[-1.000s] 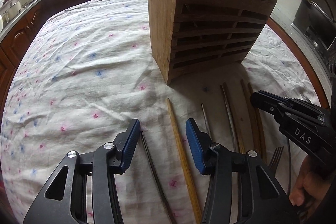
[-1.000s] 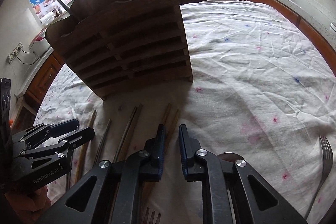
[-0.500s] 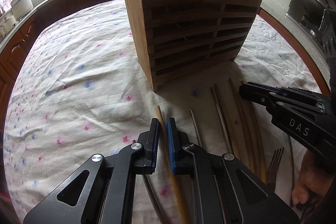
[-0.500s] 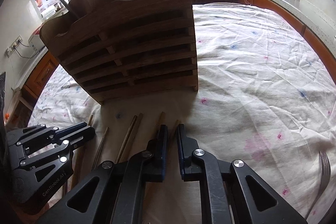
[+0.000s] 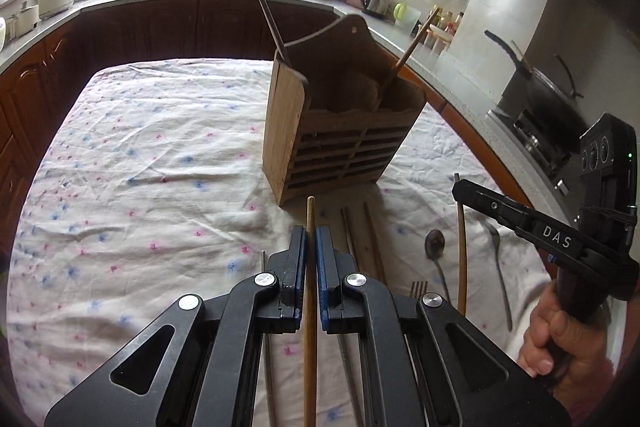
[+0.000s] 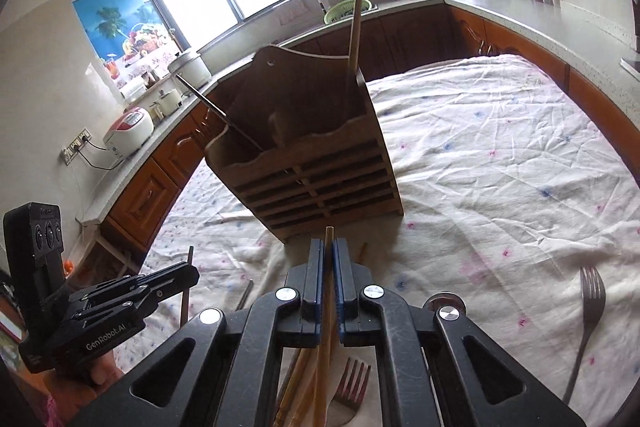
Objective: Organize utensils
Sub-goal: 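Lift both chopsticks over the wooden holder and open both tools to drop them in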
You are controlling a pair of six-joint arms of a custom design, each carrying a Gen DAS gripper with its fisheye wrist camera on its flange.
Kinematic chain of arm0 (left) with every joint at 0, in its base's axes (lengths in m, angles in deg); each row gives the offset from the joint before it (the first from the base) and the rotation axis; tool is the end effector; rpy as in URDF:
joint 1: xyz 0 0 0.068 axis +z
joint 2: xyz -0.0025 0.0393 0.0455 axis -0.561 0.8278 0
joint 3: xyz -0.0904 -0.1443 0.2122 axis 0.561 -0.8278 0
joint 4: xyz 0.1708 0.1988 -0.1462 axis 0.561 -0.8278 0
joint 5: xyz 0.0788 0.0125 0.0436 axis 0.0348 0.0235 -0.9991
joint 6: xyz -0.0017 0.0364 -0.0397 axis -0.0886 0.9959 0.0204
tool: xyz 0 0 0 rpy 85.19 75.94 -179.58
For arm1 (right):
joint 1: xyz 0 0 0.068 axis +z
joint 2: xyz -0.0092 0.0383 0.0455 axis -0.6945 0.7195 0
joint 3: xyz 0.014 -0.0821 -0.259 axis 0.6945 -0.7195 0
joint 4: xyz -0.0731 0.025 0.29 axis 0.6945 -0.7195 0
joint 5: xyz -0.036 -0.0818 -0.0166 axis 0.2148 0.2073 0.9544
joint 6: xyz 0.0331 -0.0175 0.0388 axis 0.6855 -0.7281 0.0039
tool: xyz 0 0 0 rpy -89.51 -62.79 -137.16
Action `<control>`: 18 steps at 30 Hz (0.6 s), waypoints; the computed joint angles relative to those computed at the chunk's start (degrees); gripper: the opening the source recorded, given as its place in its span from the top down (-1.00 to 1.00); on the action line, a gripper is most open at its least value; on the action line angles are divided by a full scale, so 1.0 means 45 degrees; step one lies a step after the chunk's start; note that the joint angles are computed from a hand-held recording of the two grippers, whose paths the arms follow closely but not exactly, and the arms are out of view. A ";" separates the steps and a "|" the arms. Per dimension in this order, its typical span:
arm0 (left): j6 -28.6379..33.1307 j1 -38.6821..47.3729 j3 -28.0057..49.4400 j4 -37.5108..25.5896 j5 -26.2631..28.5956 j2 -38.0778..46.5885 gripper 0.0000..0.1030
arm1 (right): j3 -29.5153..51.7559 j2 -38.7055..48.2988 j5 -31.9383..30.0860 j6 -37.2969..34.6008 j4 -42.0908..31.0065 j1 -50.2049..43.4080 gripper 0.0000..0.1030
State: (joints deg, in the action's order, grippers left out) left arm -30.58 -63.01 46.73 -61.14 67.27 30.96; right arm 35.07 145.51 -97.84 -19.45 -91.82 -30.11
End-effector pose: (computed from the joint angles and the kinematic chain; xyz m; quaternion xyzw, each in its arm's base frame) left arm 0.3123 -0.1767 0.2292 0.1368 0.9055 -0.1942 0.3516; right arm 0.2707 0.0724 0.2157 0.0567 0.9012 0.2055 0.3774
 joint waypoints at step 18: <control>-0.0311 -0.0130 -0.1890 -0.0772 -0.0166 -0.4681 0.92 | -0.0309 -0.4559 0.1732 0.0148 -0.2036 0.1218 0.91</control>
